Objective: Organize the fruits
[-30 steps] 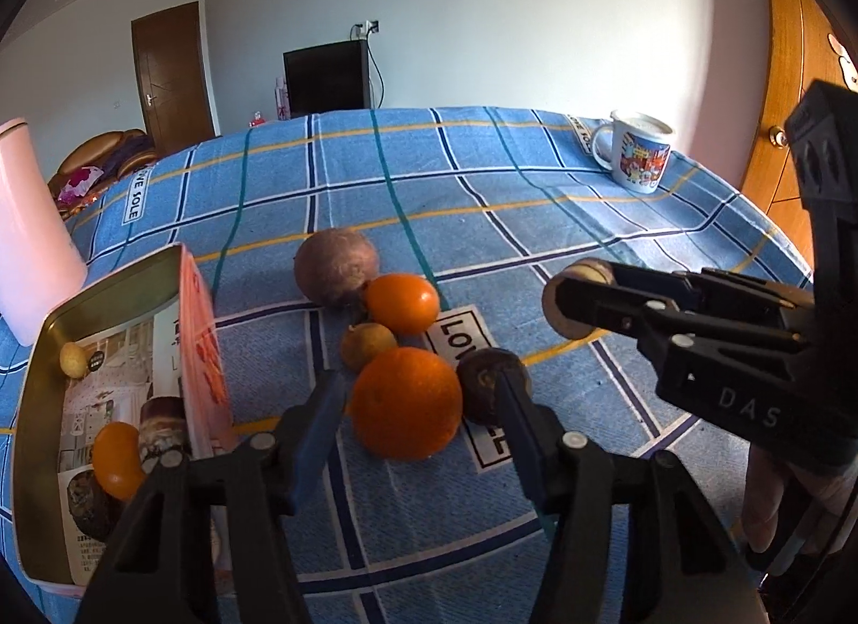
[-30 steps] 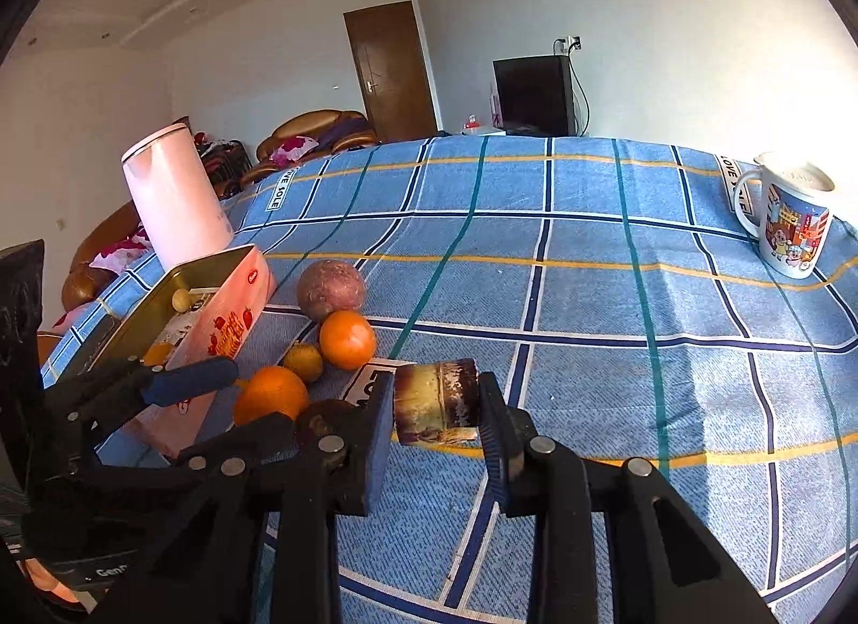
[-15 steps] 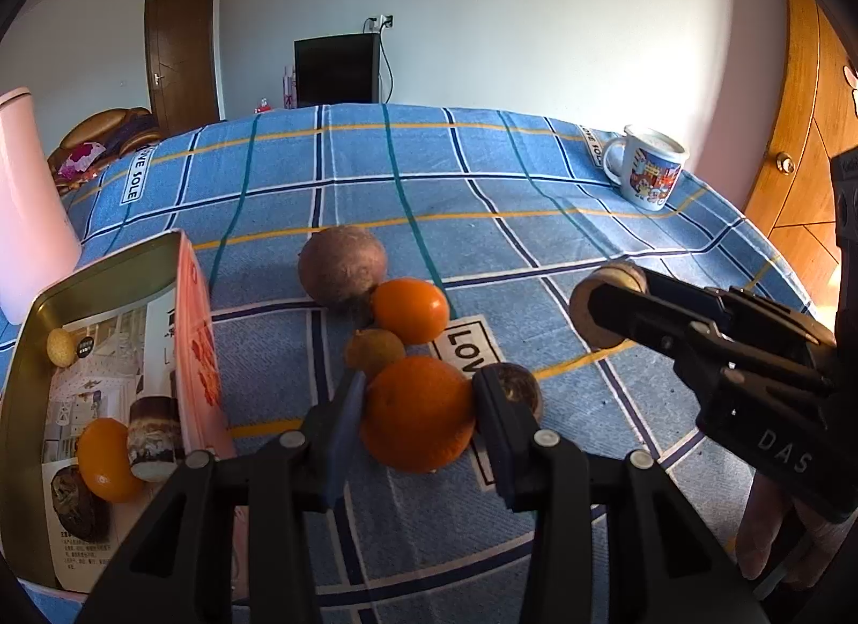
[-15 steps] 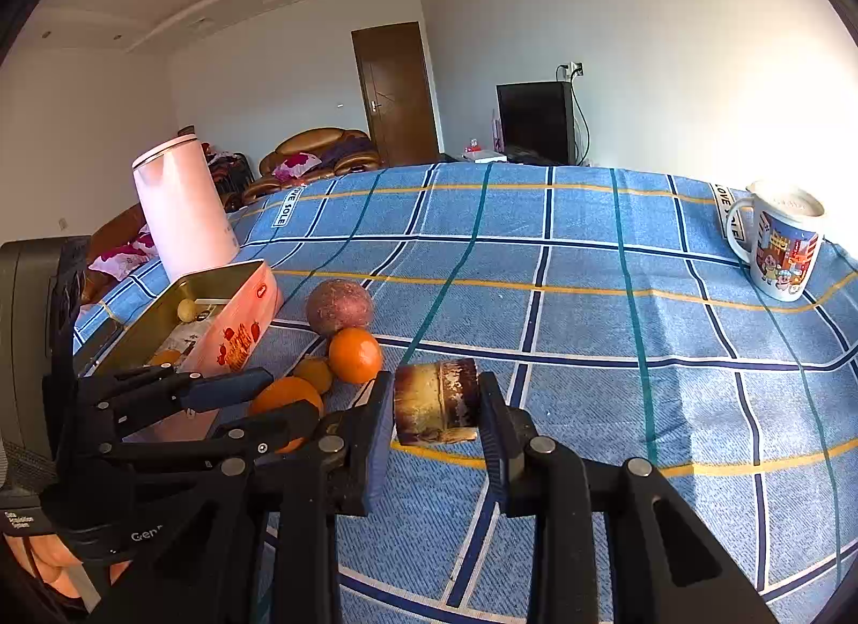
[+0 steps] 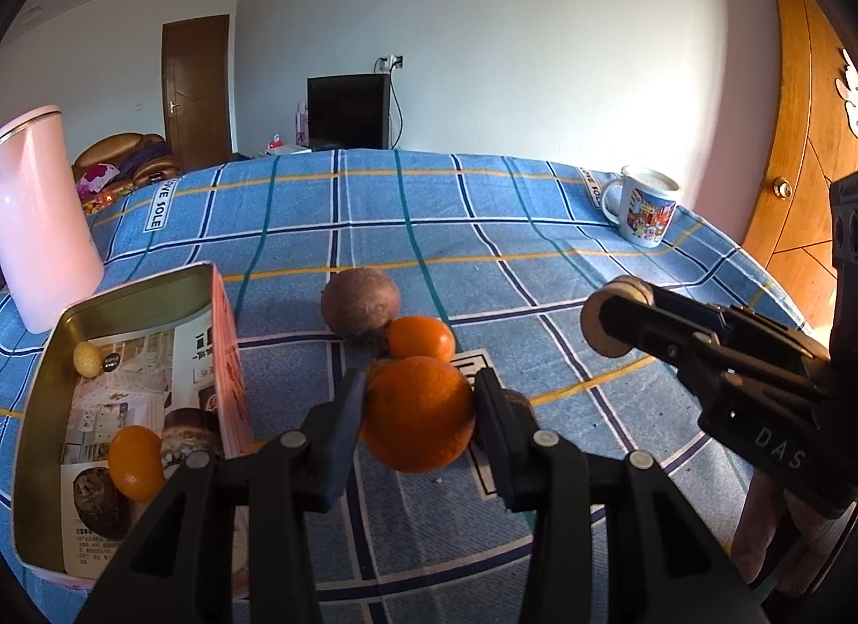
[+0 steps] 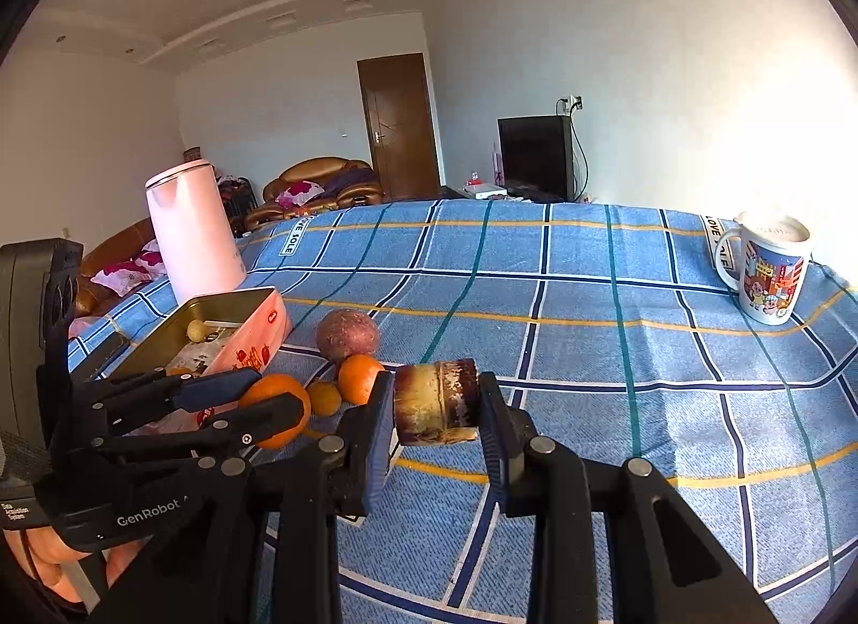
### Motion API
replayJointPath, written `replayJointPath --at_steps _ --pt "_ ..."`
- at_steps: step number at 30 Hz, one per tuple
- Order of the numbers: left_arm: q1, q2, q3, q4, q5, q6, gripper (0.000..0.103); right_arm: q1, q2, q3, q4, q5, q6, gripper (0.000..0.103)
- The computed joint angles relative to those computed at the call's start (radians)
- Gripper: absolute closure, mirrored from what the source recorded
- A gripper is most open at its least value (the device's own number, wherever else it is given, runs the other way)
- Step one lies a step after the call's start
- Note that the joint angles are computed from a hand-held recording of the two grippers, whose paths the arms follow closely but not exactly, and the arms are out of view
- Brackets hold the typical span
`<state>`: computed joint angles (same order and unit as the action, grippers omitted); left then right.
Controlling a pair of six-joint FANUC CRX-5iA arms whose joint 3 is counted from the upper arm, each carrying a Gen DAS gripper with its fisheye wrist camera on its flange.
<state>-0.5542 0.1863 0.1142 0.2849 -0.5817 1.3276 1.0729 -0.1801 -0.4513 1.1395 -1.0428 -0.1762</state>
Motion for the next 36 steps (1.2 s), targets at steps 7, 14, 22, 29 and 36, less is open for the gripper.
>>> replayJointPath --at_steps 7,14,22,29,36 --pt "-0.001 -0.031 -0.045 -0.006 0.073 0.006 0.06 0.004 -0.006 -0.014 0.038 -0.005 -0.026 0.071" --pt "-0.003 -0.051 -0.073 -0.013 0.124 0.012 0.06 0.012 -0.008 -0.028 0.08 -0.017 -0.047 0.071" --pt "-0.007 -0.068 -0.096 -0.025 0.165 0.024 0.06 0.021 -0.008 -0.035 0.108 -0.031 -0.06 0.071" --pt "-0.015 -0.089 -0.12 -0.049 0.213 0.04 0.06 0.026 -0.007 -0.044 0.138 -0.042 -0.071 0.071" --pt "-0.019 -0.113 -0.152 -0.072 0.271 0.038 0.066 0.032 -0.005 -0.052 0.173 -0.049 -0.077 0.071"
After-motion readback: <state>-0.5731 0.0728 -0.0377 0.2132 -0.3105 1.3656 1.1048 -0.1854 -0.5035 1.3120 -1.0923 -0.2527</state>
